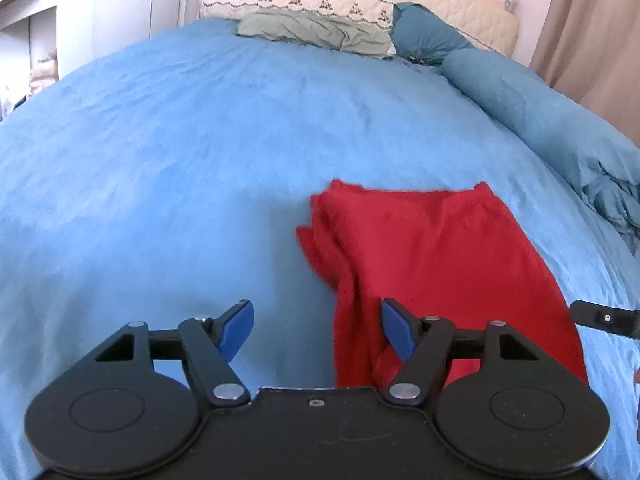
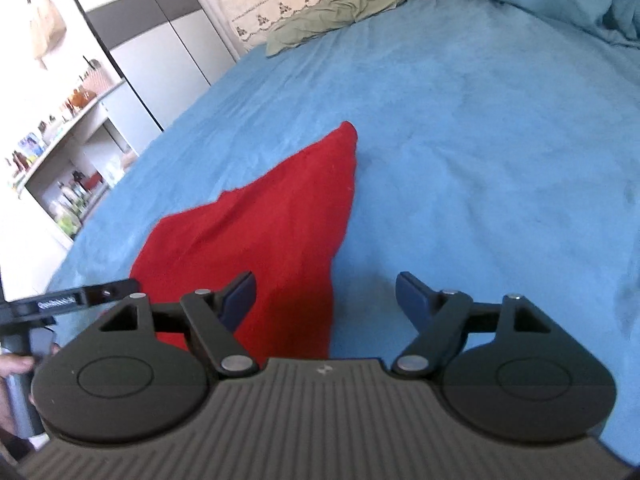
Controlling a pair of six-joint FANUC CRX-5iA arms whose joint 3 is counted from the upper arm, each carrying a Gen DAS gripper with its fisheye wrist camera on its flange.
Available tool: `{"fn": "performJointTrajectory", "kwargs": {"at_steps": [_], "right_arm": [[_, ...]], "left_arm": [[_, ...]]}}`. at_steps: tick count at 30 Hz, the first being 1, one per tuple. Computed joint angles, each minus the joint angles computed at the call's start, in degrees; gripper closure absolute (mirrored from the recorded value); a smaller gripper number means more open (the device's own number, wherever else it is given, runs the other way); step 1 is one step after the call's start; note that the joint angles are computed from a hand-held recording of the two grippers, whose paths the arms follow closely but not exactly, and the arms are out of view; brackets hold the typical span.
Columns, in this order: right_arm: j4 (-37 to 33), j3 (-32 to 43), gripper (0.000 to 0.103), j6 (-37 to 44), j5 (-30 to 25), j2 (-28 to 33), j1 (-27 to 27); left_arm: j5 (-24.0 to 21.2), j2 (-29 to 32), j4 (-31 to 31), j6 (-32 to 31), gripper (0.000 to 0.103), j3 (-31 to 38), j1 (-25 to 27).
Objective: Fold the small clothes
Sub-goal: 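Open the left tool and pull both tools back from the sweater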
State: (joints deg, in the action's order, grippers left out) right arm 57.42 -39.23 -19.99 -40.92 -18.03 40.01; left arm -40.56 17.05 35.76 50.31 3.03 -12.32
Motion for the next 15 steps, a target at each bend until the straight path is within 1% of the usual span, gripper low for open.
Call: {"fn": "performJointTrajectory", "kwargs": {"at_steps": [3,4,6,8,10,11,13,15], "right_arm": [[-3.1,1.7,0.011,3.4,-3.4,1.6,1.8],[-3.1,1.6,0.011,3.1,-3.5,1.9,1.8],[-3.3,1.8,0.007,2.0,-4.0,2.9,1.7],[-3.0,1.7,0.006,0.7,-4.0,3.2,1.6],[-2.6,1.9,0.006,0.6,-5.0,3.1,2.1],[-2.3,2.3,0.006,0.4,-6.0,3.1,2.7],[-0.9,2.8,0.006,0.3,-8.8,2.0,4.6],[-0.6,4.8,0.006,1.9,-14.0,1.3,7.8]], "left_arm": [[0.1,-0.1,-3.4,1.3,0.028,-0.2,0.3],[0.1,0.2,-4.8,2.6,0.027,0.1,0.2],[0.2,0.8,-6.3,4.3,0.027,0.7,0.2],[0.3,1.0,-7.8,4.9,0.027,1.3,0.1],[-0.5,0.4,-10.3,6.8,0.029,2.4,0.1],[-0.5,-0.3,-10.6,7.1,0.029,2.5,0.2],[0.6,-3.1,-7.8,4.6,0.029,0.2,0.7],[1.3,-6.2,-8.3,4.8,0.029,-1.0,0.6]]}}
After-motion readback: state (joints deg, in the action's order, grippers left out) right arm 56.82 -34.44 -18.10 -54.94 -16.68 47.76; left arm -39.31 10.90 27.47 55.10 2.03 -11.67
